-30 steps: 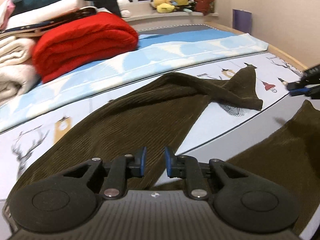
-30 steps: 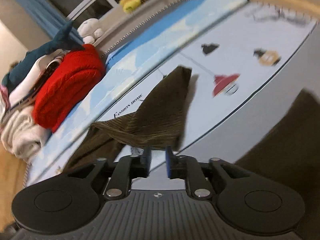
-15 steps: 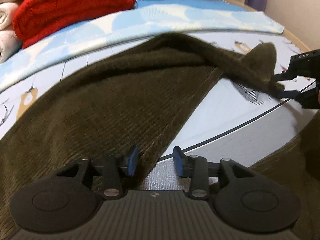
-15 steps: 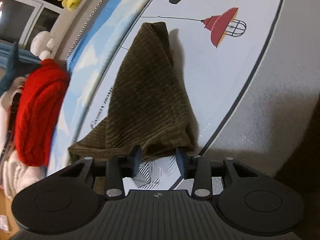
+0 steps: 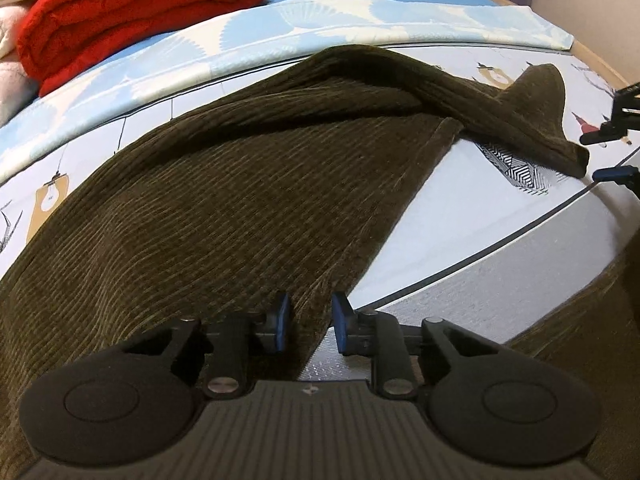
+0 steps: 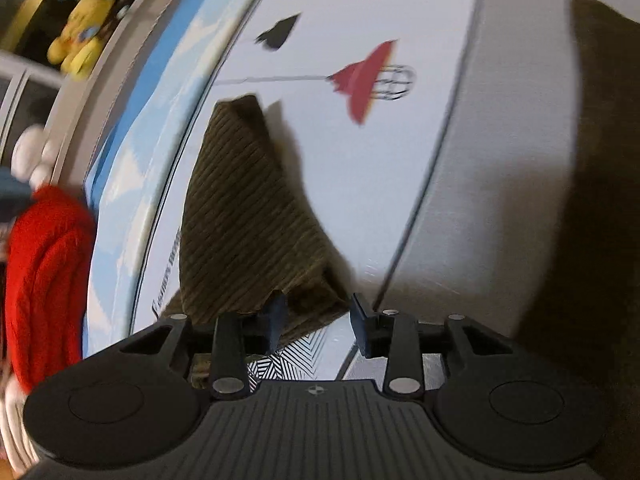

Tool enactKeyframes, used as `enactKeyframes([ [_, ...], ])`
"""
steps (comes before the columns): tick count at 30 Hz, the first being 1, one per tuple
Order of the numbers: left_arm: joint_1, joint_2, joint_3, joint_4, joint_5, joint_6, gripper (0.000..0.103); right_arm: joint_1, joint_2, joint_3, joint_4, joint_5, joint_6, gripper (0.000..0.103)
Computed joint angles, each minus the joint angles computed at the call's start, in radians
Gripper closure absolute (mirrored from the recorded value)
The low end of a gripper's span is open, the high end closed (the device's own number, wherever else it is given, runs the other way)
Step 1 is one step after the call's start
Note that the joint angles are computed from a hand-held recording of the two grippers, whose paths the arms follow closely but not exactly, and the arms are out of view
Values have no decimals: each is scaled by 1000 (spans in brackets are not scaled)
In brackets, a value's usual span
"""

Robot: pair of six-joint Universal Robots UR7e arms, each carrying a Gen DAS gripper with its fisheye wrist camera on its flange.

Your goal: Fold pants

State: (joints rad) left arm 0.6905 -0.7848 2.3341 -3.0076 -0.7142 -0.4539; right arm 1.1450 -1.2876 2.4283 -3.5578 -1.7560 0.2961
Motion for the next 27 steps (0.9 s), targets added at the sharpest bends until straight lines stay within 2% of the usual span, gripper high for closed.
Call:
enactKeyframes([
  [2,2,-8,-3,0,-20,3,72,-3,-4,12,-25,20,-15,64],
  [3,3,-9,-4,-2,-29,7,66,-1,2,5,-23,22,-40,63],
  [5,-2,-3,-11,14,-19,7,65,-8,14,-15,16,30,-70,56],
  [7,-2,2,-14,23,-18,8,65,-27,19,-30,52,57,-65,55],
  [9,-2,13,-18,24,-12,19,66,-32,36,-37,35,58,-66,55],
  [10,-2,17,-19,23,-8,29,69,-31,43,-42,25,59,-76,55],
  [13,-1,28,-22,15,13,53,86,0,63,-55,-1,6,-122,76],
  [17,-6,21,-20,13,18,93,92,16,33,-54,-53,9,-116,85],
  [19,-19,16,-11,-6,22,139,93,15,-18,-48,-89,75,-61,86],
  [21,-32,4,10,-55,18,213,94,19,-70,-44,-132,157,-66,86],
  [24,-42,-47,62,-152,-55,390,95,44,-112,-53,-222,230,-134,87],
  [27,-31,-146,124,-179,-200,540,96,47,-127,-69,-302,288,-199,87],
])
